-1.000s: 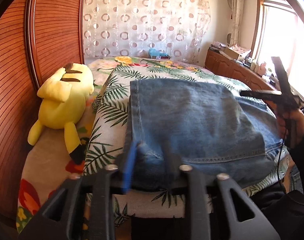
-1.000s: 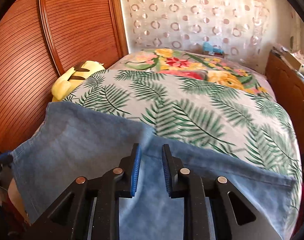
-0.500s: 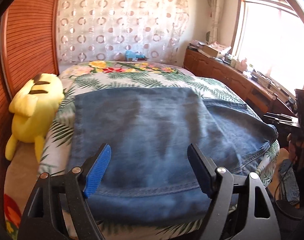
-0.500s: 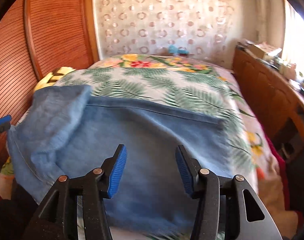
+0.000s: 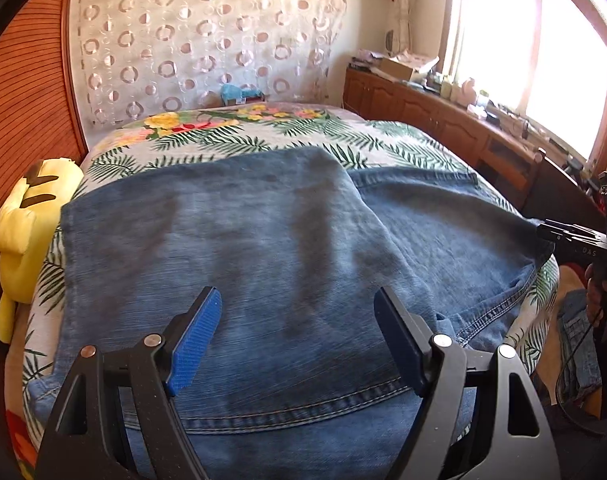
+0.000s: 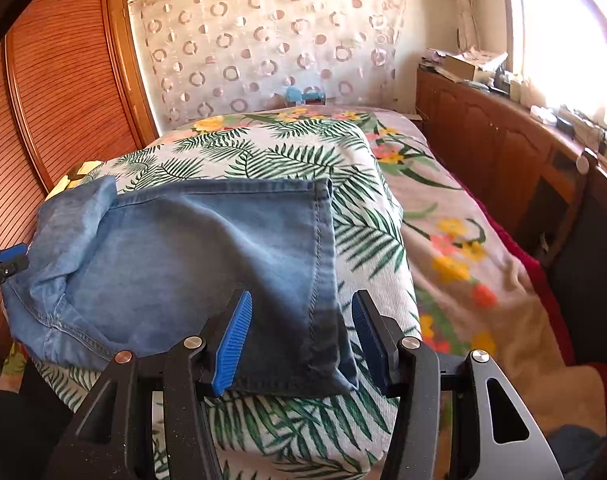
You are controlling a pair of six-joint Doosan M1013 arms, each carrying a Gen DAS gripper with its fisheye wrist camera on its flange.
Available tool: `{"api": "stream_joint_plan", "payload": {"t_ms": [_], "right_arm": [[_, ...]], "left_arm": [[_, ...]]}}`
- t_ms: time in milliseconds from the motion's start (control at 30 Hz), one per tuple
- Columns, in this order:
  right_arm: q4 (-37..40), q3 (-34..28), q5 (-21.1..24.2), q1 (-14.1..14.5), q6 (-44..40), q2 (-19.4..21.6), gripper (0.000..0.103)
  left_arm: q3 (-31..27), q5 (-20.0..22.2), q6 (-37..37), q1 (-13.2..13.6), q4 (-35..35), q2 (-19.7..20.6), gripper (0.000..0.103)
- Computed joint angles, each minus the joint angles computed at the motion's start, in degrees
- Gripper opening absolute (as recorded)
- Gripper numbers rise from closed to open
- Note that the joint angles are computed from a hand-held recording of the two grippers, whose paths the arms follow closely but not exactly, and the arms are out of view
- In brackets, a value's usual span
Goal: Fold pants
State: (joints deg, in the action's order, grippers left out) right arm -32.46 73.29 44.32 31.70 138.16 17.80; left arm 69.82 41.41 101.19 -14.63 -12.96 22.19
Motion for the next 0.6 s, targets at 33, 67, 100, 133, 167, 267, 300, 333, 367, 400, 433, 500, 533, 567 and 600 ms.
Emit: {"api": "stream_joint_plan", "payload": {"t_ms": [33,67,100,133,167,267,300,333,367,400,433,500,533,567,600], "right_arm": [[-0.1,0.1,0.3,0.0,0.1,0.0,0.054],[-0.3,0.3,0.6,0.2,0.4,-0.1,0.054],[0.0,0.1,1.0,0.2,0.1,0.1,0.054],[0.3,0.4,1.1,0.1,0.0,-0.1,0.054],[0.9,0.6,1.2,-0.1,-0.3,-0.3,0.054],[2.0,0.4,1.6,-0.3,-0.7,-0.2,0.054],[2.4,0.8,1.3,-0.5,-0.9,-0.4,0.054],[2.8,1.1,1.1,-0.6,-1.0,-0.6,0.054],[3.0,1.1,1.1,-0.6,-1.1,-0.6,0.054],[2.5,1.0,0.9,-0.7,-0.9,-0.5,0.054],[2.2,1.0,1.1,-0.6,-0.9,-0.5,0.054],[1.5,0.9,1.3,-0.4,-0.7,-0.5,0.054],[1.1,1.0,1.4,-0.4,-0.5,-0.5,0.054],[0.7,1.0,1.3,-0.4,-0.5,-0.3,0.054],[0.2,0.7,1.6,-0.3,-0.3,0.0,0.055]], "left_arm": [[-0.1,0.3,-0.2,-0.1,0.3,0.1,0.079],[-0.2,0.6,-0.2,-0.3,0.5,0.2,0.079],[-0.3,0.7,-0.4,-0.5,0.8,0.3,0.079],[-0.4,1.0,-0.5,-0.6,1.2,0.4,0.079],[-0.4,1.2,-0.5,-0.7,1.4,0.5,0.079],[-0.5,1.8,-1.1,-0.9,2.1,0.8,0.079],[-0.5,2.0,-1.3,-1.0,2.3,0.9,0.079],[-0.5,2.2,-1.5,-1.0,2.5,0.9,0.079],[-0.4,2.2,-1.5,-1.0,2.6,1.0,0.079],[-0.3,2.2,-1.8,-1.1,2.8,1.0,0.079],[-0.2,2.1,-2.0,-1.2,3.0,1.0,0.079],[0.1,1.9,-2.3,-1.4,3.4,1.0,0.079],[0.2,1.8,-2.5,-1.4,3.7,1.0,0.079],[0.2,1.7,-2.6,-1.5,3.9,1.1,0.079],[0.3,1.5,-2.8,-1.5,4.1,1.1,0.079]]}}
